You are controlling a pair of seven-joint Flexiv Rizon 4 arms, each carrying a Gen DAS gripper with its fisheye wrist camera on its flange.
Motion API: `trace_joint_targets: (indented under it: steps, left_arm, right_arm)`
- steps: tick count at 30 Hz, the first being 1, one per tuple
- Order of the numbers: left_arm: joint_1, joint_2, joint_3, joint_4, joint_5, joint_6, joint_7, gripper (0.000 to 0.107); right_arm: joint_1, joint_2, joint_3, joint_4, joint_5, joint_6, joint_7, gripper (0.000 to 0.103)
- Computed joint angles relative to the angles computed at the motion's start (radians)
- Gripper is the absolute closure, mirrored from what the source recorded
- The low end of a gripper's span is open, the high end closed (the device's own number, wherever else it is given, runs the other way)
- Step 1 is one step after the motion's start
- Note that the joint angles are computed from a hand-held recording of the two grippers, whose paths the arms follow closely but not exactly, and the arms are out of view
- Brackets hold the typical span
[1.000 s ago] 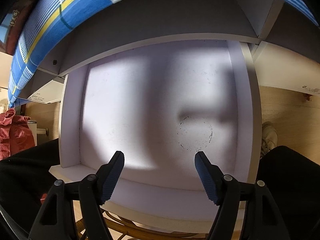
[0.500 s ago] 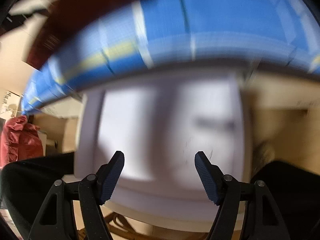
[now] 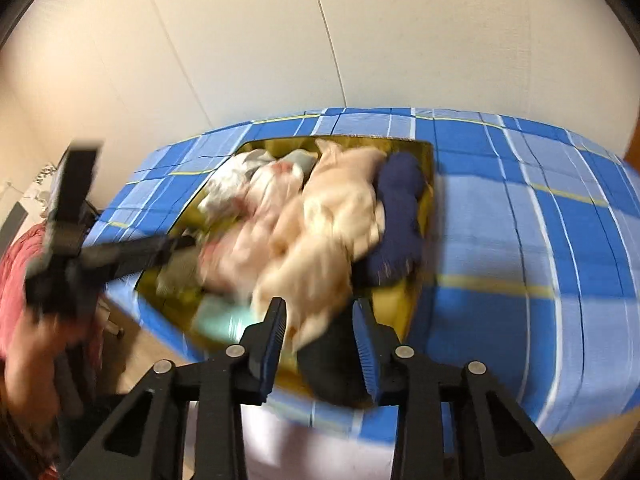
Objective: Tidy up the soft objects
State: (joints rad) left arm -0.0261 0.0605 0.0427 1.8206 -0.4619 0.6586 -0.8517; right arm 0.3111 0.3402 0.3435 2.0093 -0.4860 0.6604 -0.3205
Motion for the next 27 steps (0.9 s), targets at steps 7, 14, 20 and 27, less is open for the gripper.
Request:
trace_joint_targets:
  steps: [7,14,20,27]
  left_arm:
    - [0.001,-0.005,0.006,0.014,-0.068,-0.013,0.122,0.062]
    - [-0.011,0.007,0.0,0.023,-0.133,0.004,0.143,0.062]
    - [-0.042,-0.005,-0.028,-0.002,-0.117,0.039,0.112,0.061]
    - [-0.052,-0.024,-0.032,-0.018,-0.028,0.045,0.106,0.061]
  right_arm:
    - [0.021,-0.2,-0.09,-0.16,0.141,-0.09,-0.105,0.068]
    - [0.033,-0.195,-0.085,-0.129,0.149,-0.055,-0.101,0.068]
    - [-0.019,-0.135,-0.08,-0.087,-0.012,0.053,-0.062,0.064]
    - [-0.027,-0.288,-0.147,-0.22,0.046,0.09,-0.132,0.066]
